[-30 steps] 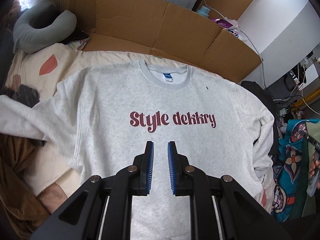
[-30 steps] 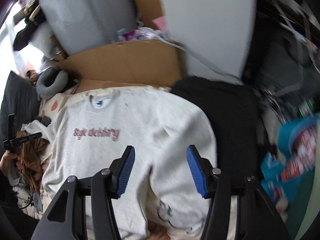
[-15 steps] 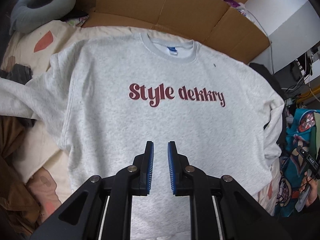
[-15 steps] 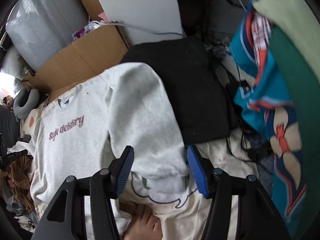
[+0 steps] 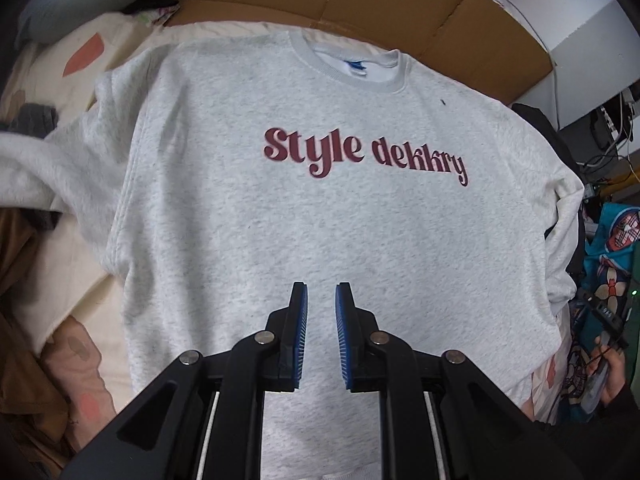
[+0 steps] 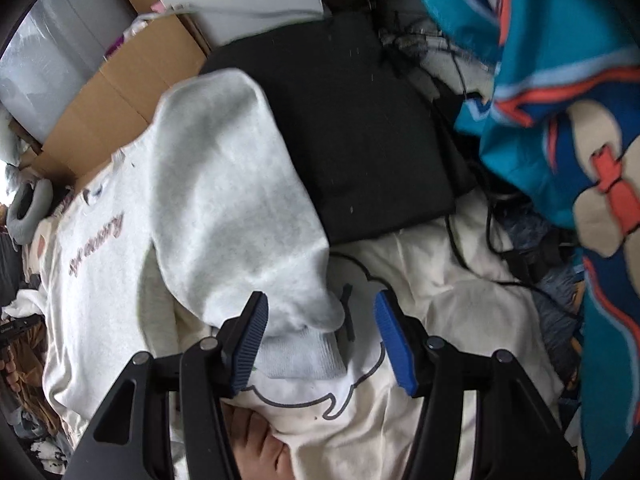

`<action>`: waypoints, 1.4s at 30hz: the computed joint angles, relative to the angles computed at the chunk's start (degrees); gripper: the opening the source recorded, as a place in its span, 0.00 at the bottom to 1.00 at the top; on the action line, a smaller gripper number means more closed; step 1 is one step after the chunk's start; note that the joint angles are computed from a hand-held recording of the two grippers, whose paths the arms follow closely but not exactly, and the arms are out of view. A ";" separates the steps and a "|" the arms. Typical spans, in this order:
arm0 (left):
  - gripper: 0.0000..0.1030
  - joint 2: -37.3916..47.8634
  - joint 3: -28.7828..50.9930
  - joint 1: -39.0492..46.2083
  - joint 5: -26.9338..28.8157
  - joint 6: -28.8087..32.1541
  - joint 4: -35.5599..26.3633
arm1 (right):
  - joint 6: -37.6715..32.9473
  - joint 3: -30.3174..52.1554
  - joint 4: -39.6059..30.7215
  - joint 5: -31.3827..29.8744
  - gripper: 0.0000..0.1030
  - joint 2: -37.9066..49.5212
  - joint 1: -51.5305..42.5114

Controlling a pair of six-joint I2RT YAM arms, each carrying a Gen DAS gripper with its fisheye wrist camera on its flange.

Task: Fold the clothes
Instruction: 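Grasp the sweatshirt sleeve cuff with the right gripper, then carry the held sleeve across the sweatshirt body with the right gripper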

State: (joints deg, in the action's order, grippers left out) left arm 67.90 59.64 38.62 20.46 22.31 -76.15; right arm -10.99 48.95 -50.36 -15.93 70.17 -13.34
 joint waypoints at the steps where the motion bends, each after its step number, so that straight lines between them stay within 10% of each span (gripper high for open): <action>1: 0.13 0.05 -0.24 0.12 -0.08 -0.02 0.06 | -0.04 -0.75 0.37 -0.23 0.52 0.48 -0.15; 14: 0.13 -0.46 -2.21 -2.08 0.29 0.08 -0.03 | 0.68 -5.24 6.13 -1.12 0.45 8.69 0.42; 25: 0.13 -0.24 -2.81 -2.50 1.60 0.49 0.57 | -4.13 0.45 -3.09 0.32 0.05 7.06 0.24; 42: 0.13 1.34 -0.24 2.37 8.20 1.44 0.93 | -11.54 51.06 -38.47 14.37 0.05 16.14 5.40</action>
